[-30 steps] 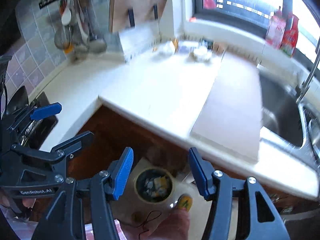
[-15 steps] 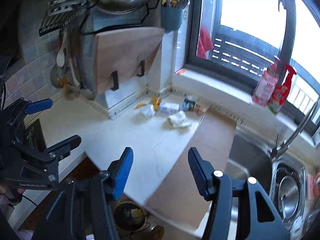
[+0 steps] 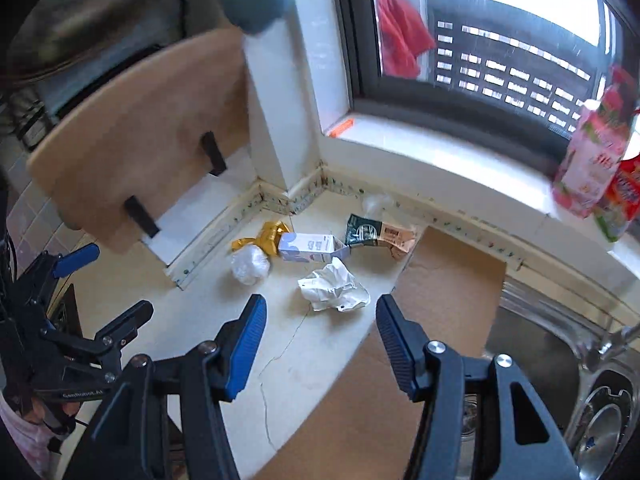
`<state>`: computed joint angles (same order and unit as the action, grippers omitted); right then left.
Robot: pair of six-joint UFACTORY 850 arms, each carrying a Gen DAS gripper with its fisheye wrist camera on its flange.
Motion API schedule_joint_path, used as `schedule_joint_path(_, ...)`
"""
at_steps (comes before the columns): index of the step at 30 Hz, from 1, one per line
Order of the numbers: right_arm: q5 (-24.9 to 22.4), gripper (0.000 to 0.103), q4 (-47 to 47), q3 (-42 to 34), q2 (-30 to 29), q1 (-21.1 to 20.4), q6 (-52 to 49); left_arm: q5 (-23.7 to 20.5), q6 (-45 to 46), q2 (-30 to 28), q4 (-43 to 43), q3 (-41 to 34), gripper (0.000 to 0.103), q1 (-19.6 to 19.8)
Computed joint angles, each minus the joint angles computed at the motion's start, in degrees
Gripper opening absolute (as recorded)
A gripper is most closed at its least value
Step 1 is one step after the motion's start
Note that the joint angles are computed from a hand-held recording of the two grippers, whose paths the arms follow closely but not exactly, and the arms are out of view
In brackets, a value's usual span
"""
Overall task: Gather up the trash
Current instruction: 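Raise both tools back up toward the counter trash, then grasp the clear plastic bag with the left tool while the right tool grasps the white tissue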
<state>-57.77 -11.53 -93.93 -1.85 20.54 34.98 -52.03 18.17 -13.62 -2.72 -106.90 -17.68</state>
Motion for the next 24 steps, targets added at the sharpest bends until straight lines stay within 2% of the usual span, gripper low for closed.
schedule_joint_path(5,4.06,0.057,9.34,1.84,-3.92,-6.15,-8.19,0.15,-3.15,-8.00,2.16,-4.35,0.102,-1.52)
schedule_joint_path(11,7.38,0.057,17.95,2.48,-9.16,-9.85,-16.14,-1.65,-6.23,-17.28,2.99,-10.91,0.102,-1.67)
schedule_joint_path(16,8.03,0.057,22.32,2.10,-13.68,-11.12,-21.55,-4.45,-8.84,-24.12,3.88,-16.72,0.098,-1.45)
schedule_joint_path(24,9.26,0.057,23.55,4.00,-15.99,-10.47,-26.91,-7.12,-9.41,-28.13,0.53,-19.36,0.091,-0.26)
